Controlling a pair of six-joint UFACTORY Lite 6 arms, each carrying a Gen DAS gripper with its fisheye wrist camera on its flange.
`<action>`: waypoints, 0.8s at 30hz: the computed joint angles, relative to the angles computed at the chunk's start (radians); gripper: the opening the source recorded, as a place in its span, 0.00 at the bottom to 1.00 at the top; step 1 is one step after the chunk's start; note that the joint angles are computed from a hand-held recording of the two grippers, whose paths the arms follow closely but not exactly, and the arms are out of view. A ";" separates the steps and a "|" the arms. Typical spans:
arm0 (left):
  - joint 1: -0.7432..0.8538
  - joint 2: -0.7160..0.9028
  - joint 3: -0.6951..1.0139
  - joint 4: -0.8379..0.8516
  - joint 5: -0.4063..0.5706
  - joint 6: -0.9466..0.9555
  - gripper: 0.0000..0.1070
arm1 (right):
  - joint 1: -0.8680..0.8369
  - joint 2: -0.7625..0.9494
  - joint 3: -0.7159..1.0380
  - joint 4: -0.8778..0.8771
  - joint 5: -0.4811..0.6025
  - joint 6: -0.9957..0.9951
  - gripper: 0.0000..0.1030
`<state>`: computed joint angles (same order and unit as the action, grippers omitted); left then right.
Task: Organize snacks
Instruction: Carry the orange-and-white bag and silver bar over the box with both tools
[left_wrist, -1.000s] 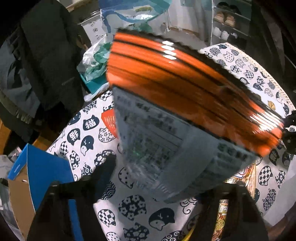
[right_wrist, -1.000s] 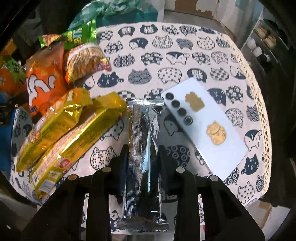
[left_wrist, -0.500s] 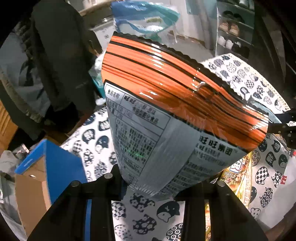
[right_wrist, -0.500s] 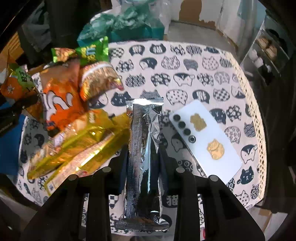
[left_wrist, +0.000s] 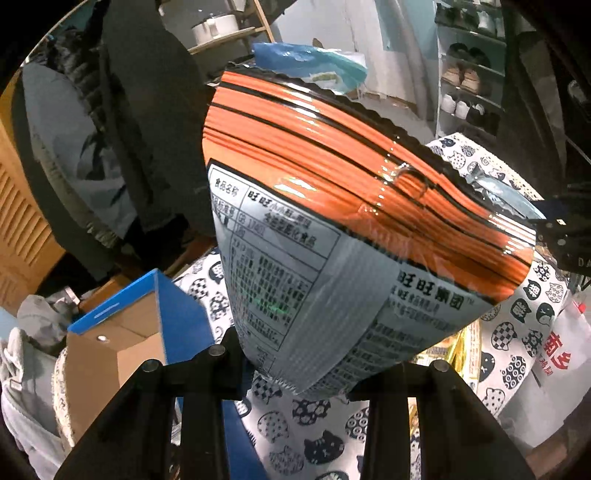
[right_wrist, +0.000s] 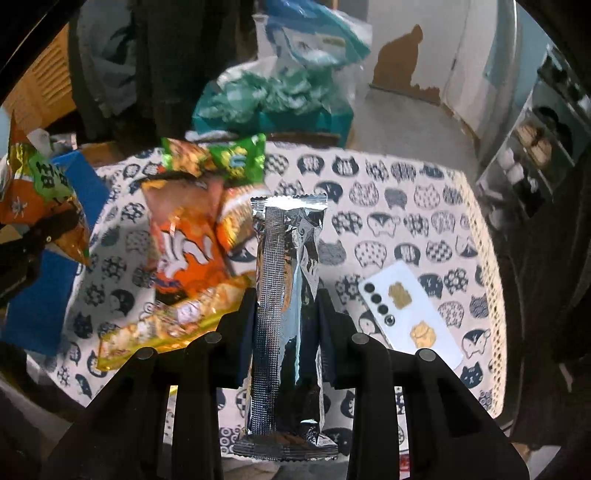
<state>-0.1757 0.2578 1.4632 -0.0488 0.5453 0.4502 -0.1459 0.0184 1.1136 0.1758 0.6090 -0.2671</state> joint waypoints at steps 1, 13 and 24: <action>0.003 -0.014 -0.010 -0.004 0.001 0.006 0.33 | 0.012 -0.007 0.008 -0.010 0.004 0.013 0.29; 0.122 -0.126 -0.024 -0.133 0.087 0.134 0.33 | 0.154 -0.035 0.113 -0.099 0.056 0.155 0.29; 0.276 -0.192 -0.019 -0.252 0.139 0.274 0.33 | 0.331 0.008 0.230 -0.193 0.096 0.303 0.29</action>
